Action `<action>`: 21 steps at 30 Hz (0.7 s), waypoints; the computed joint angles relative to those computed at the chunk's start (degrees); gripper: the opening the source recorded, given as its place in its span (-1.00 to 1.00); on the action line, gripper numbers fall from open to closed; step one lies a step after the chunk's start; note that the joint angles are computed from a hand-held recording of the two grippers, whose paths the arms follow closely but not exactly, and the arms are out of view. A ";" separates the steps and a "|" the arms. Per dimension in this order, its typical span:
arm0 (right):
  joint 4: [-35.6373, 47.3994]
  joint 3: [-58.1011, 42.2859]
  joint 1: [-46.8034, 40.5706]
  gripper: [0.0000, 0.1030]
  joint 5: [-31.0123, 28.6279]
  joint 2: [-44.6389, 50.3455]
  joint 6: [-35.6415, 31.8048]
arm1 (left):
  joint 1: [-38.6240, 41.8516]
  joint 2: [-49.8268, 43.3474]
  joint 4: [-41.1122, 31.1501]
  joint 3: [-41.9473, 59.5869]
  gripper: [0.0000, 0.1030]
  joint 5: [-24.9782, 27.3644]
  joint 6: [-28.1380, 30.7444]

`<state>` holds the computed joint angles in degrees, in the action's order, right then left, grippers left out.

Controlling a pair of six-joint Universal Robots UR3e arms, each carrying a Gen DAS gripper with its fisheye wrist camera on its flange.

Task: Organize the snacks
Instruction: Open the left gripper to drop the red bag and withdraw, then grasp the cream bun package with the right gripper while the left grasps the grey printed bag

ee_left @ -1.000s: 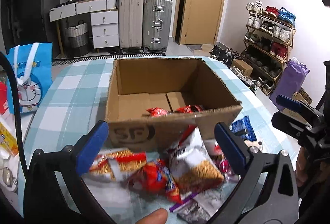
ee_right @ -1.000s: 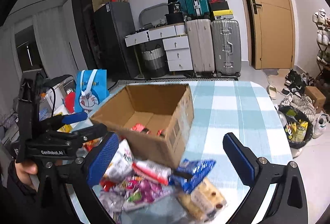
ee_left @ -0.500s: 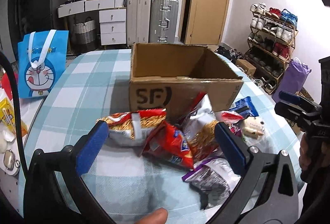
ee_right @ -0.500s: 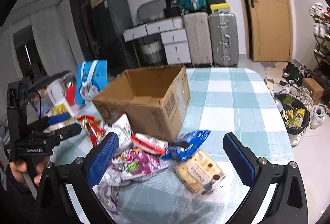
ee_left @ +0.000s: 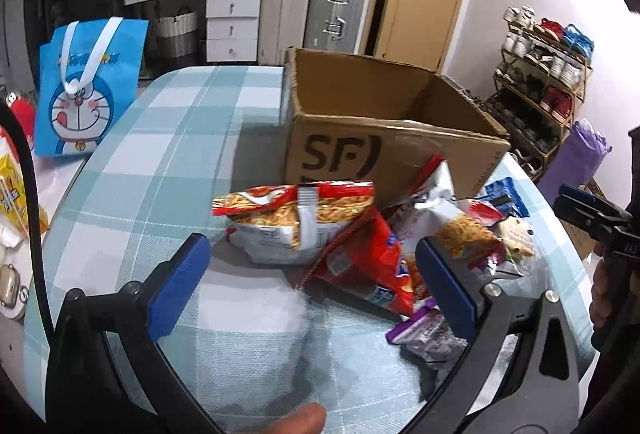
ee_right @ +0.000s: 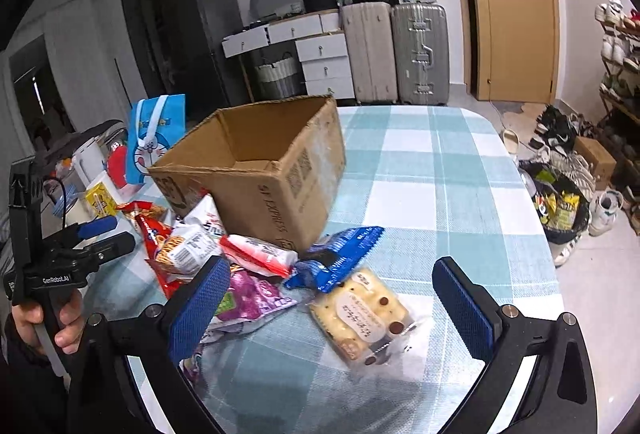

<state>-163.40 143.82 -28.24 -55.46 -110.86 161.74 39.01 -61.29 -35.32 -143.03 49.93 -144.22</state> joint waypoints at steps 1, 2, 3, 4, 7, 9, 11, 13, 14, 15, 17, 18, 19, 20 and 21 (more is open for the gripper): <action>0.29 -0.02 -0.45 0.99 0.24 0.17 -0.17 | 0.17 -0.70 0.23 0.18 0.98 -0.11 -0.09; 0.36 -0.02 -0.70 0.99 0.13 0.34 -0.25 | 0.14 -1.65 1.13 0.24 0.98 0.08 -0.52; 0.25 -0.19 -0.72 0.99 -0.26 0.66 -0.21 | 0.26 -2.11 1.82 0.15 0.98 0.18 -0.81; -0.10 -0.29 -0.67 0.99 -0.91 1.13 -0.15 | 0.29 -2.52 2.55 0.04 0.98 0.36 -1.14; -0.11 -0.57 -0.91 0.99 -2.17 2.12 -0.43 | 0.37 -4.08 4.34 -0.09 0.98 0.92 -1.97; -0.06 -1.03 -0.86 0.99 -3.40 3.09 -0.65 | 0.41 -4.55 4.11 -0.09 0.98 1.09 -1.70; -0.20 -1.54 -0.92 0.99 -4.24 4.80 -0.43 | 0.06 -5.08 4.70 -0.15 0.98 1.47 -1.78; 0.57 -2.10 -1.06 0.99 -4.53 6.54 -0.66 | 0.16 -4.43 4.41 -0.55 0.98 1.26 -1.45; 0.33 -2.38 -0.90 0.99 -4.71 7.90 -0.84 | 0.02 -4.29 4.42 -0.67 0.98 1.22 -1.40; -0.27 -2.65 -0.39 0.99 -5.35 9.43 -0.86 | -0.22 -4.29 4.64 -0.80 0.98 1.32 -1.39; -2.64 -3.24 1.01 0.99 -7.07 12.90 0.05 | -1.03 -5.00 5.74 -0.87 0.98 1.86 -1.69; -3.85 -3.65 1.50 0.99 -7.08 14.96 0.50 | -1.07 -4.87 5.83 -1.10 0.98 1.95 -1.64; -3.98 -4.02 1.74 0.99 -6.74 16.16 0.52 | -1.20 -4.98 6.17 -1.27 0.98 2.06 -1.80; -3.92 -4.55 2.14 0.99 -6.54 17.36 0.45 | -1.34 -5.16 6.70 -1.44 0.98 2.07 -2.01; -4.05 -5.20 2.95 0.99 -6.61 18.96 0.13 | -1.34 -4.92 7.04 -1.76 0.98 1.99 -2.07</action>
<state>-167.45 138.62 -25.29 -62.06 -91.90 161.88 37.67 -66.21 -28.29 -144.78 51.92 -146.29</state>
